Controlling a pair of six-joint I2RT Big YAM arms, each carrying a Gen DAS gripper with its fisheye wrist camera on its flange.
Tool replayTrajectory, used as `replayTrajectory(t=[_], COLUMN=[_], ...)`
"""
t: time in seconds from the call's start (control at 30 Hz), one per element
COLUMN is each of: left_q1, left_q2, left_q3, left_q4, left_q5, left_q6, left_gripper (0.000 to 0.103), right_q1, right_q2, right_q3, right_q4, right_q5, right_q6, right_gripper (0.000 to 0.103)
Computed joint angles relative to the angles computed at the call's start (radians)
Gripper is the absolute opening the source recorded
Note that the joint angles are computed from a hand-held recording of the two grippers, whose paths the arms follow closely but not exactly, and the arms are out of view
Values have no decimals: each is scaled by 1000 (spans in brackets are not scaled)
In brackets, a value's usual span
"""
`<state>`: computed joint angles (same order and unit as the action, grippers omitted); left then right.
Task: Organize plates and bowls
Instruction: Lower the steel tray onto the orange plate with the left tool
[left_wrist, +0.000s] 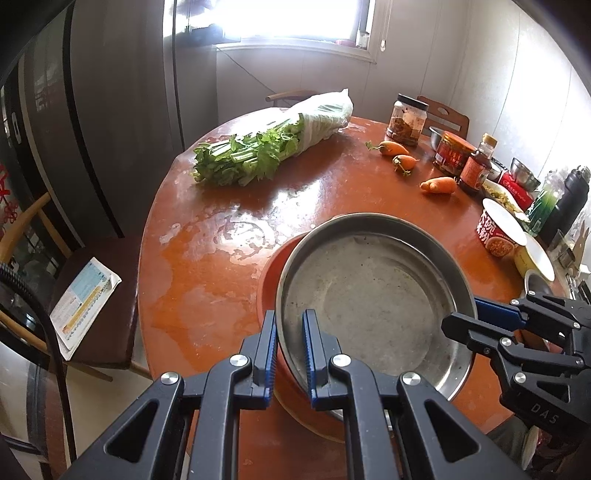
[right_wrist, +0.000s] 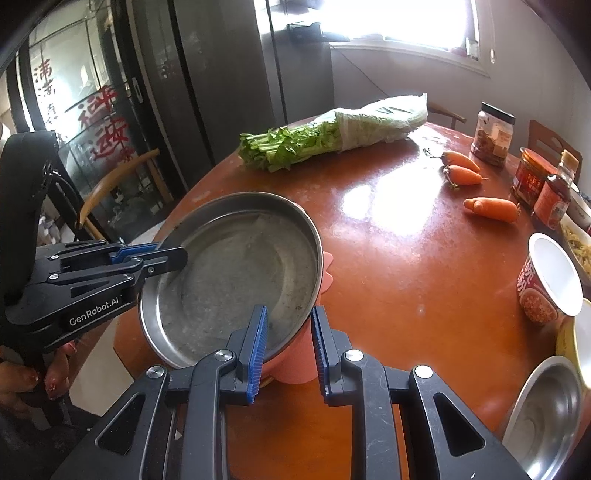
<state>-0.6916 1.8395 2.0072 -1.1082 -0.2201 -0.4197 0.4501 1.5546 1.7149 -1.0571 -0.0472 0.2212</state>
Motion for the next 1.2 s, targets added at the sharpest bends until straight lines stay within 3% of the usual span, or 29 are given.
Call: replayTrajectory(t=[0.6,1.2], left_q1=[-1,-4], left_q2=[9,-6], left_q3=[-6,-18], left_q4=[-1,41], left_q5=[-35,-7], left_q6=[1,8], left_gripper=[14,39], right_q1=[9,2], right_q2=[23,41], right_q3=[7,20], right_q4=[8,5], right_q5=[10,-2], right_q6=[-9,-5], right_gripper=[27,28])
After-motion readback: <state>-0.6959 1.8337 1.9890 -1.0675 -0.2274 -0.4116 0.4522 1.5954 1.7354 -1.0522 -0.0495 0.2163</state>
